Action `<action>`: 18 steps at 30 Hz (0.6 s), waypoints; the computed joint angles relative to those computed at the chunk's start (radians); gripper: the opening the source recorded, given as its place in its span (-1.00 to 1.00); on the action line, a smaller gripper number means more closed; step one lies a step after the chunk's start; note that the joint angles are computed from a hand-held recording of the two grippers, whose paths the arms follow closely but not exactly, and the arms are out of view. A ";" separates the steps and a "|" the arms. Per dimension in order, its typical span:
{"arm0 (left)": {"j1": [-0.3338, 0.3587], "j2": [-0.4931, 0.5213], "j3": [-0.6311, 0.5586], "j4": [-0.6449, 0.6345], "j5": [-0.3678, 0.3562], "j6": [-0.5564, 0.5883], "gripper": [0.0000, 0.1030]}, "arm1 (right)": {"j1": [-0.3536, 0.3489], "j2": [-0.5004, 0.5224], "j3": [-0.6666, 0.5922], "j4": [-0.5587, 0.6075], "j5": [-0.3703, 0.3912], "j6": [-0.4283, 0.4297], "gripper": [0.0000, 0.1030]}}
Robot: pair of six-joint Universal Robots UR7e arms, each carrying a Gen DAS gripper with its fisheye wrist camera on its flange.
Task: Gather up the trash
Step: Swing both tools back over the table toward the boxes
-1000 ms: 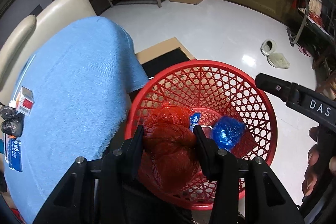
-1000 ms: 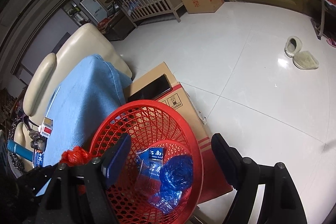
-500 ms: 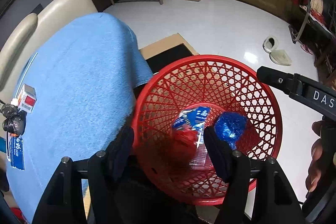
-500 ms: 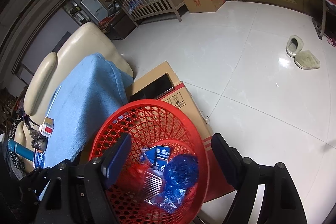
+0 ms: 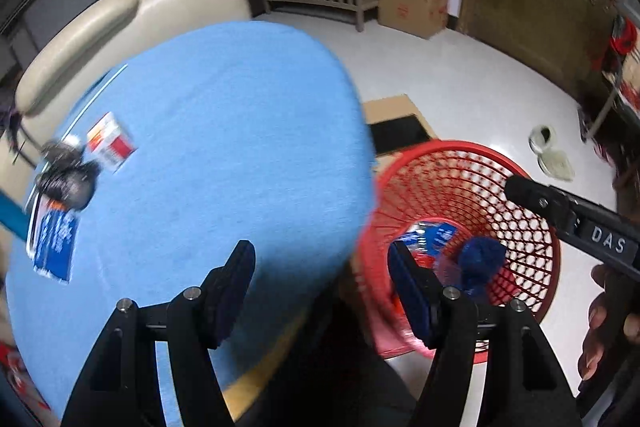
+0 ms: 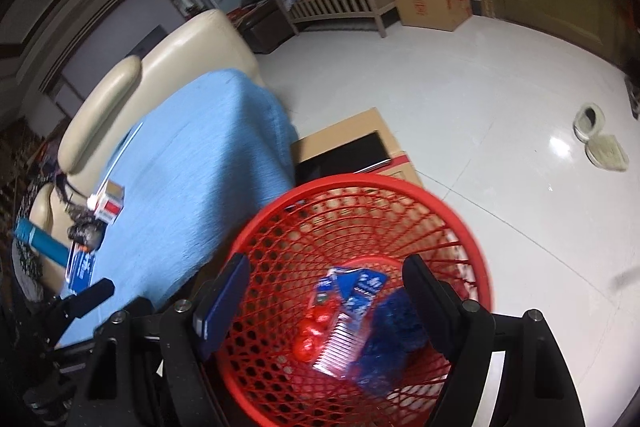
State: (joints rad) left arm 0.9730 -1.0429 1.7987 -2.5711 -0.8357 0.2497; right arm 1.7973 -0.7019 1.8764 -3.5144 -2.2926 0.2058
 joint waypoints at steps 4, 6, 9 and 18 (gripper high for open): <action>0.034 -0.042 0.002 -0.020 0.015 -0.011 0.35 | 0.028 0.032 -0.050 0.062 -0.013 -0.013 0.58; 0.054 -0.057 -0.002 -0.024 0.020 -0.022 0.35 | 0.040 0.050 -0.076 0.095 -0.019 -0.016 0.58; 0.090 -0.077 -0.014 -0.030 0.028 -0.042 0.36 | 0.058 0.078 -0.119 0.144 -0.024 -0.025 0.58; 0.214 -0.094 -0.130 -0.040 0.058 -0.011 0.38 | 0.106 0.188 -0.290 0.316 -0.013 -0.059 0.57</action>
